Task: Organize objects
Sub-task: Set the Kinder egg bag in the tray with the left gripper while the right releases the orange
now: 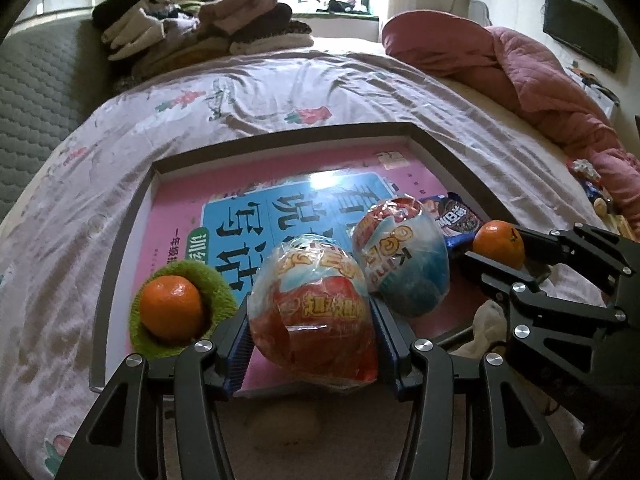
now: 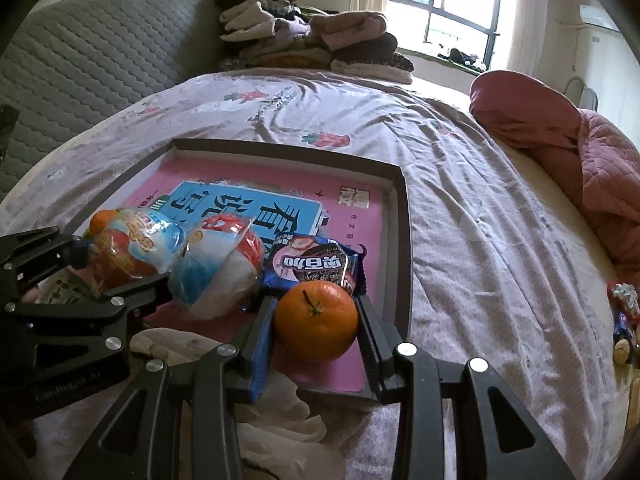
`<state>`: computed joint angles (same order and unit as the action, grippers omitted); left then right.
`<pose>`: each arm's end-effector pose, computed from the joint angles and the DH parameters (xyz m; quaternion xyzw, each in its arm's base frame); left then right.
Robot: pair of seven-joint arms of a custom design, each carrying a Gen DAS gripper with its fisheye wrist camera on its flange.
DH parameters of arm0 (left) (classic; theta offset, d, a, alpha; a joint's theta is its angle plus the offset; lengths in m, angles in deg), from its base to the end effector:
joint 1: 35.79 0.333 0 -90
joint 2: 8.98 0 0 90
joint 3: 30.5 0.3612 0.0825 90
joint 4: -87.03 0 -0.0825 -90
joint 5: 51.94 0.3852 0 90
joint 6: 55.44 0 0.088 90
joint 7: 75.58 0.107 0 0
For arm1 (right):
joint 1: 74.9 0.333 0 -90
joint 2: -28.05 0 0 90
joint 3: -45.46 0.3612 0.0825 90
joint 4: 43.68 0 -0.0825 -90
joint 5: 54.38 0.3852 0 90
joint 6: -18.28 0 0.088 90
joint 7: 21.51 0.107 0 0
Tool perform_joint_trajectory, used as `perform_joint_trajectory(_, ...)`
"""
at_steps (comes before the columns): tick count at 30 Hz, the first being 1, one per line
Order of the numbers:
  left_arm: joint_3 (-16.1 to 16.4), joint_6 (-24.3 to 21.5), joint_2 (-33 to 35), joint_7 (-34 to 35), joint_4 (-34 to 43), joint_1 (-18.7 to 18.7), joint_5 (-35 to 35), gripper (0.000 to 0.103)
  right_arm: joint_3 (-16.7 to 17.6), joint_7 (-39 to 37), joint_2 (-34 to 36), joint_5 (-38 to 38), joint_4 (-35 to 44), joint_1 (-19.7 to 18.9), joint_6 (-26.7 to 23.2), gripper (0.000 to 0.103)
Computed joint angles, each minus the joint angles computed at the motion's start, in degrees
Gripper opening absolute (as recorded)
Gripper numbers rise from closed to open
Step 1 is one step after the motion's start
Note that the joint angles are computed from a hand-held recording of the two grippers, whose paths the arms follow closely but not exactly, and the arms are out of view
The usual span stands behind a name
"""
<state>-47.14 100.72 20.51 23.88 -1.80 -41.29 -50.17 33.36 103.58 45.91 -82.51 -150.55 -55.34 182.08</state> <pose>0.7209 -0.2427 0.4786 -0.4845 0.8071 -0.2918 0.1693 0.6725 0.1298 0.4694 -0.6508 0.6663 -0.2853 0.2260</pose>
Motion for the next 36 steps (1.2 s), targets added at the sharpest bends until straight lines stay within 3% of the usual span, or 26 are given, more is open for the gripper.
perform_joint_trajectory(14, 1.3, -5.96, 2.18, -1.53, 4.96, -1.03, 0.91, 0.054, 1.29, -4.85, 1.77, 3.93, 2.87, -0.82, -3.43, 0.04)
perform_joint_trajectory(23, -0.31, -5.63, 2.49, 0.52, 4.71, 0.51, -1.92, 0.054, 0.64, -4.56, 1.78, 1.85, 3.24, -0.01, -4.69, 0.04)
perform_joint_trajectory(36, -0.02, -6.54, 2.53, 0.15, 4.98, 0.55, -3.47, 0.054, 1.75, -5.04, 1.46, 2.41, 3.5, -0.93, -6.74, 0.04)
